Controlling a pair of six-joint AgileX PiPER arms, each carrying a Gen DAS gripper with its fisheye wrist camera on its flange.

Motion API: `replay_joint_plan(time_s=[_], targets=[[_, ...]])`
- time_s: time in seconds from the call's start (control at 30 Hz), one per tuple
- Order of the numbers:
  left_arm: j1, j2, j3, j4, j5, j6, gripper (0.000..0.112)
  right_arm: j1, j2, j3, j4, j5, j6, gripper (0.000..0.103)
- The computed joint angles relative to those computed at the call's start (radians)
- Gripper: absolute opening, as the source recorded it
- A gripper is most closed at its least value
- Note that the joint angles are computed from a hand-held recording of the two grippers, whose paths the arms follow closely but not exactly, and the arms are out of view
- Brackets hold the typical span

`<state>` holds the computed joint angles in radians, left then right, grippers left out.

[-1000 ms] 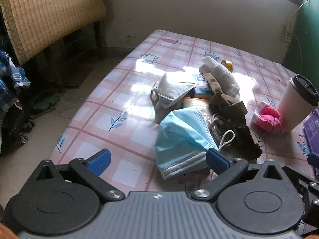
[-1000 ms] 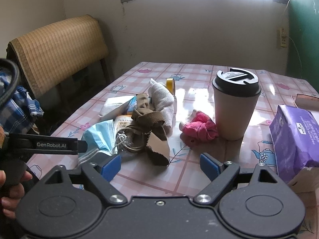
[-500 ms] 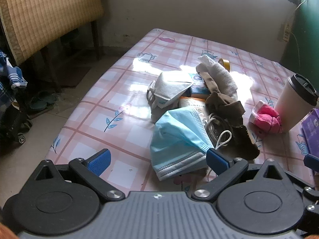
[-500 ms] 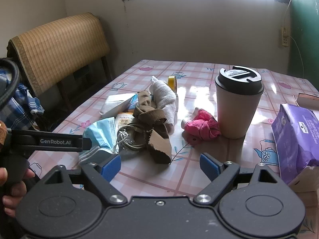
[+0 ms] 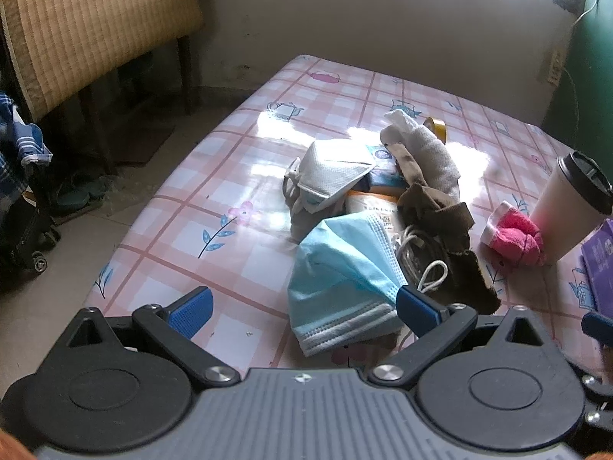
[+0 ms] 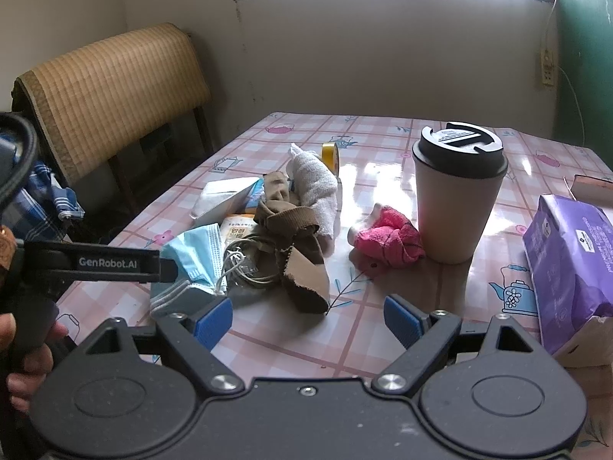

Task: Organize soft objects
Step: 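Move left tool toward blue mask while right tool approaches brown sock, then grasp blue mask with left tool while right tool grasps brown sock, lift both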

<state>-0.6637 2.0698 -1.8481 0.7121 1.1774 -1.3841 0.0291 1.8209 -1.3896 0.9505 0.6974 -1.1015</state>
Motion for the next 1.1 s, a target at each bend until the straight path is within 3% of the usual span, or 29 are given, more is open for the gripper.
replay_joint_plan(time_s=[0.47,0.93,1.0,1.07,1.1], targets=[[0.029,0.045,-0.083,-0.021,0.013,0.033,0.103,0.003,0.007,-0.01,-0.01,0.004,0.015,0.101],[0.068,0.096,-0.108,-0.051,-0.04,0.032,0.103,0.004,0.019,-0.018,-0.02,0.011,0.023,0.101],[0.07,0.095,-0.086,-0.048,-0.053,0.026,0.094,0.006,0.018,-0.017,-0.024,0.008,0.025,0.101],[0.08,0.052,0.007,-0.042,-0.14,-0.01,0.069,0.009,0.024,-0.023,-0.031,0.008,0.031,0.101],[0.087,0.024,0.06,-0.043,-0.194,-0.028,0.061,0.011,0.027,-0.026,-0.035,0.008,0.035,0.101]])
